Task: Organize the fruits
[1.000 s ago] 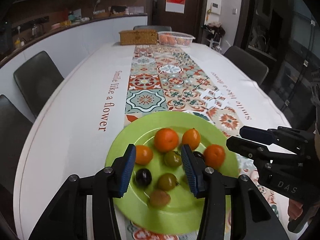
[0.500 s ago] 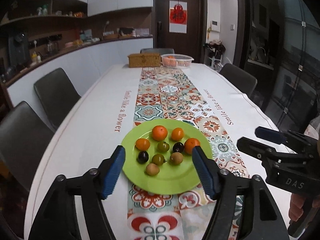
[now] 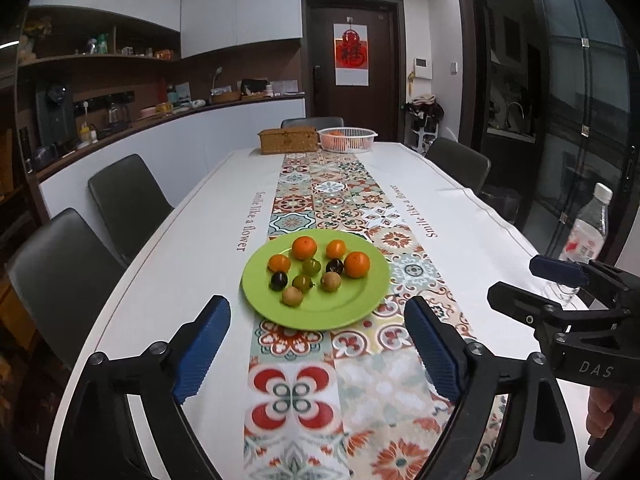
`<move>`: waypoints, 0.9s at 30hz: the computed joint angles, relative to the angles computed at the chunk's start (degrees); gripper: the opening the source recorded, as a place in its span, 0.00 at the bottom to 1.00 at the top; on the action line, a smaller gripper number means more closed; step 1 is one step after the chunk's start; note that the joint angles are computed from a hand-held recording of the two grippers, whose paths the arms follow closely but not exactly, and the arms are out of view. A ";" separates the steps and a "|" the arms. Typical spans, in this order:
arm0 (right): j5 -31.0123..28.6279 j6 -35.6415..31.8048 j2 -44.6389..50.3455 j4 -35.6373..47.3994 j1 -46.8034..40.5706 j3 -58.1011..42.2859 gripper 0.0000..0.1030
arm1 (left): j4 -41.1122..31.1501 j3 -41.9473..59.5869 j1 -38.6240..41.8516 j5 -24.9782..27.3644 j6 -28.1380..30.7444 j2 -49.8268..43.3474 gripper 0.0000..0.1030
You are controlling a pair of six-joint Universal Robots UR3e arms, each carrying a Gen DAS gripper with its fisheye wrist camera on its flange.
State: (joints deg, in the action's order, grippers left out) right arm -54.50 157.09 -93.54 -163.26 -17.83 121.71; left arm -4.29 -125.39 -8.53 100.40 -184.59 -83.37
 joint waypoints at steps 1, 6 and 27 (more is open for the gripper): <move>0.63 -0.75 -1.86 0.39 -0.90 1.62 0.74 | -0.35 -0.80 -0.82 0.75 -0.72 1.12 0.88; 4.99 -4.30 -10.65 5.76 -5.90 7.46 0.75 | -1.57 -3.27 -3.95 3.03 -2.23 5.21 0.90; 13.97 -15.89 -36.76 30.13 -19.73 15.56 0.75 | -3.00 -5.74 -13.60 13.91 -5.57 11.55 0.99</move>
State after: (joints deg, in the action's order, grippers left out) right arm -40.53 141.19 -130.30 -133.13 -37.56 137.26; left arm -7.30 -131.12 -22.13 114.31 -190.16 -71.83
